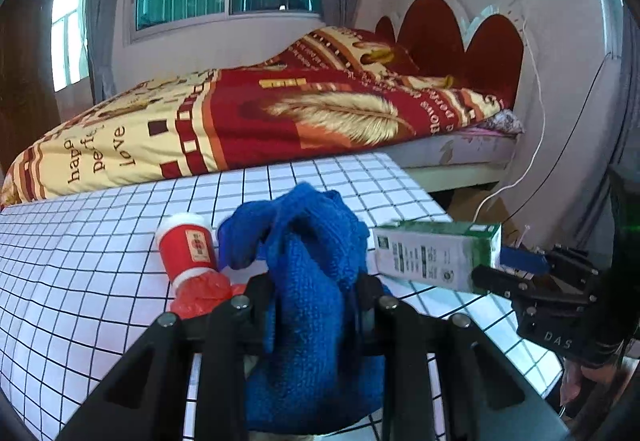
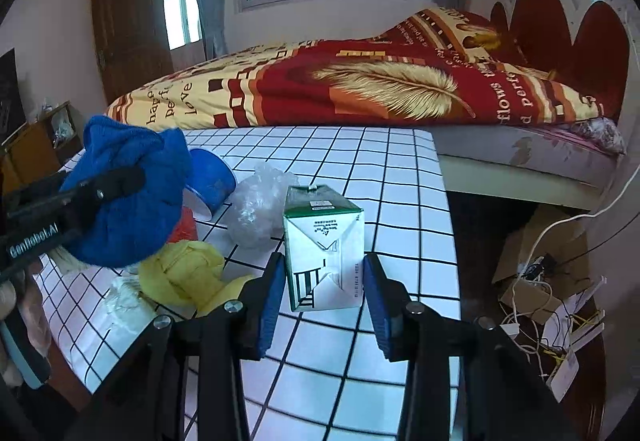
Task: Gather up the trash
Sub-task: 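Lift the blue cloth with left gripper while right gripper carries the green carton to the bin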
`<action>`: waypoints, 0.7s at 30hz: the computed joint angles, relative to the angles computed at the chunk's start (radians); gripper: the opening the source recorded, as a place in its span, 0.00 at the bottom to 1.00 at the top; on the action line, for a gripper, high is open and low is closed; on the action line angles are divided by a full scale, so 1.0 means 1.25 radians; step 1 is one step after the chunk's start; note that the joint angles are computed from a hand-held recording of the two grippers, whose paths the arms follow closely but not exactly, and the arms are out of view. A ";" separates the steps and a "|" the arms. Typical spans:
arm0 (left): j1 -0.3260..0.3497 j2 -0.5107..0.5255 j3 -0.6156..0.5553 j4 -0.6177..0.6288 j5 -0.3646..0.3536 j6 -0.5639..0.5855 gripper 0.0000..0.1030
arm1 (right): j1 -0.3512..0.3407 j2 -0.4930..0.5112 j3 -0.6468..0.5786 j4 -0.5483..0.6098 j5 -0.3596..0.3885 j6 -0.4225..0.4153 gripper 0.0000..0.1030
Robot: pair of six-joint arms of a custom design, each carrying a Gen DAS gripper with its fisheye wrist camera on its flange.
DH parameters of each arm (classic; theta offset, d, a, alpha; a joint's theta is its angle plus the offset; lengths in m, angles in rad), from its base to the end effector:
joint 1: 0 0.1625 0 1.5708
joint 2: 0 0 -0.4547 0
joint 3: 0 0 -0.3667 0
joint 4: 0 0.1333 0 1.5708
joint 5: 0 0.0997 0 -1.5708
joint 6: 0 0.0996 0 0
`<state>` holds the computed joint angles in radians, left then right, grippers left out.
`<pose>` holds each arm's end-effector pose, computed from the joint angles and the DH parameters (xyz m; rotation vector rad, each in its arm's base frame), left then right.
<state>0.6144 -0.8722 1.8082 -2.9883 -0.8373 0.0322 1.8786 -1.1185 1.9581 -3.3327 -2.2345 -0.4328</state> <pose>-0.4016 -0.5280 0.1960 0.9853 2.3287 -0.9843 0.2401 -0.5179 0.3306 0.4507 -2.2152 1.0570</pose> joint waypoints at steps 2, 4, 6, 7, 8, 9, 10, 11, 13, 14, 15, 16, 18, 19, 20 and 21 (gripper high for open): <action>-0.007 -0.009 0.004 -0.002 -0.003 0.004 0.27 | 0.007 -0.014 0.013 -0.007 -0.003 0.004 0.40; -0.013 -0.016 0.009 -0.003 -0.003 0.003 0.27 | 0.014 -0.023 0.023 -0.017 -0.012 0.001 0.40; -0.016 -0.029 0.017 0.002 -0.017 -0.010 0.26 | 0.022 -0.032 0.036 -0.028 -0.024 -0.002 0.40; -0.015 -0.037 0.019 0.008 -0.030 -0.023 0.25 | 0.028 -0.037 0.043 -0.037 -0.030 -0.003 0.40; -0.015 -0.043 0.024 0.009 -0.034 -0.030 0.25 | 0.034 -0.045 0.052 -0.044 -0.033 -0.002 0.40; -0.016 -0.051 0.030 0.010 -0.038 -0.036 0.25 | 0.038 -0.051 0.058 -0.048 -0.035 0.000 0.40; -0.017 -0.056 0.033 0.011 -0.044 -0.039 0.25 | 0.045 -0.059 0.068 -0.057 -0.039 0.000 0.40; -0.019 -0.064 0.040 0.009 -0.048 -0.043 0.25 | 0.052 -0.066 0.076 -0.063 -0.043 0.000 0.40; -0.027 -0.078 0.056 0.004 -0.050 -0.042 0.25 | 0.066 -0.080 0.095 -0.081 -0.054 -0.002 0.40; -0.033 -0.086 0.068 -0.003 -0.048 -0.042 0.25 | 0.072 -0.089 0.105 -0.087 -0.058 -0.001 0.40; -0.037 -0.093 0.079 -0.008 -0.049 -0.043 0.25 | 0.078 -0.097 0.115 -0.091 -0.064 0.001 0.40; -0.042 -0.099 0.091 -0.015 -0.049 -0.045 0.25 | 0.086 -0.107 0.128 -0.099 -0.072 0.004 0.40; -0.057 -0.110 0.124 -0.042 -0.034 -0.047 0.25 | 0.096 -0.123 0.146 -0.105 -0.083 0.004 0.40; -0.065 -0.113 0.141 -0.055 -0.026 -0.048 0.25 | 0.103 -0.131 0.159 -0.112 -0.093 0.002 0.40; -0.072 -0.114 0.154 -0.065 -0.018 -0.045 0.25 | 0.108 -0.140 0.168 -0.114 -0.100 0.001 0.40; -0.084 -0.114 0.171 -0.079 -0.004 -0.039 0.25 | 0.113 -0.146 0.178 -0.117 -0.109 -0.001 0.40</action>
<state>0.5091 -1.0145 2.0221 -3.0872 -0.8426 -0.0170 2.0204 -1.3012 2.1802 -3.4786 -2.3705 -0.4341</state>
